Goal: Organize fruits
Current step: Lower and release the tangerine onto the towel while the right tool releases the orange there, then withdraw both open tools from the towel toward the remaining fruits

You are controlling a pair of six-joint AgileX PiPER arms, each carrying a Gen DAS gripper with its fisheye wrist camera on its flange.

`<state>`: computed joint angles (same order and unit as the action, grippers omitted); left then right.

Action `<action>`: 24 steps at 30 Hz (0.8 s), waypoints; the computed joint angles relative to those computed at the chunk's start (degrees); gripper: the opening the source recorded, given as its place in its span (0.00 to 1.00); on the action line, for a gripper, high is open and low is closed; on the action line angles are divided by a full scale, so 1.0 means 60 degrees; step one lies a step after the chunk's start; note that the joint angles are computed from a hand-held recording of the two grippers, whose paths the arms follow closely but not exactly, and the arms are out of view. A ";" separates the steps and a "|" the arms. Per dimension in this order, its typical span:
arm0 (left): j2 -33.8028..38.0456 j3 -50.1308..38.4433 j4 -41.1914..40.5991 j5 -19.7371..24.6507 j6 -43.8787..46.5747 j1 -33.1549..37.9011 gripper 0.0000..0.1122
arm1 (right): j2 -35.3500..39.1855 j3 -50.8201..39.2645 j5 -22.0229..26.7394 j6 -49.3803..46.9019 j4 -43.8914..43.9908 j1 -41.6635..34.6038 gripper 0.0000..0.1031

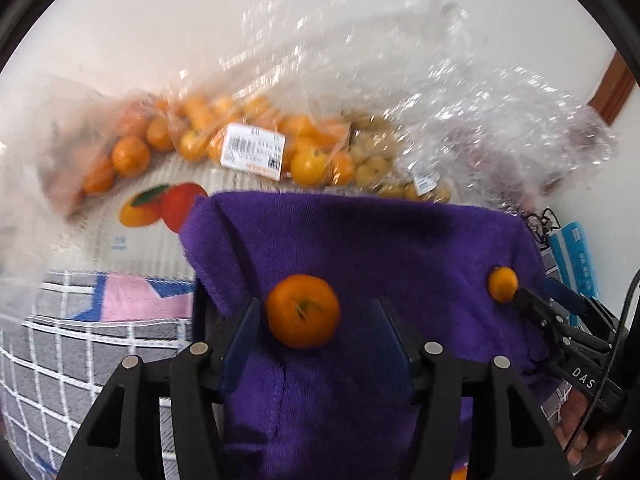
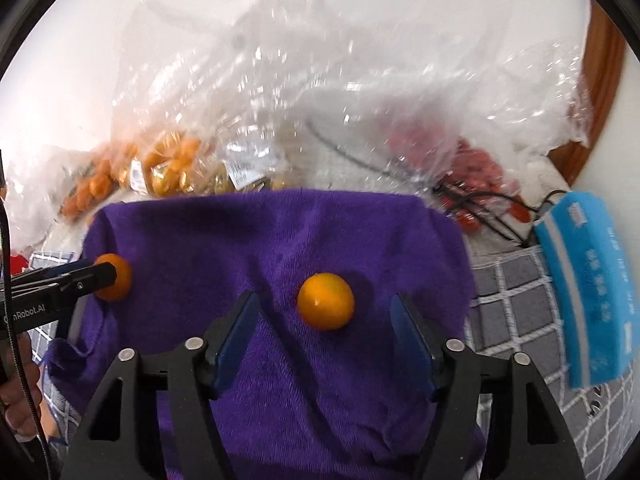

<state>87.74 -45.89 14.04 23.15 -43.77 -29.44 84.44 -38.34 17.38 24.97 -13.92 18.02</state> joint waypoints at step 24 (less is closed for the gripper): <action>-0.5439 0.1203 0.5041 0.6834 -0.8262 -0.7696 0.50 | -0.7251 0.1753 0.7232 0.7544 -0.4582 0.6690 0.87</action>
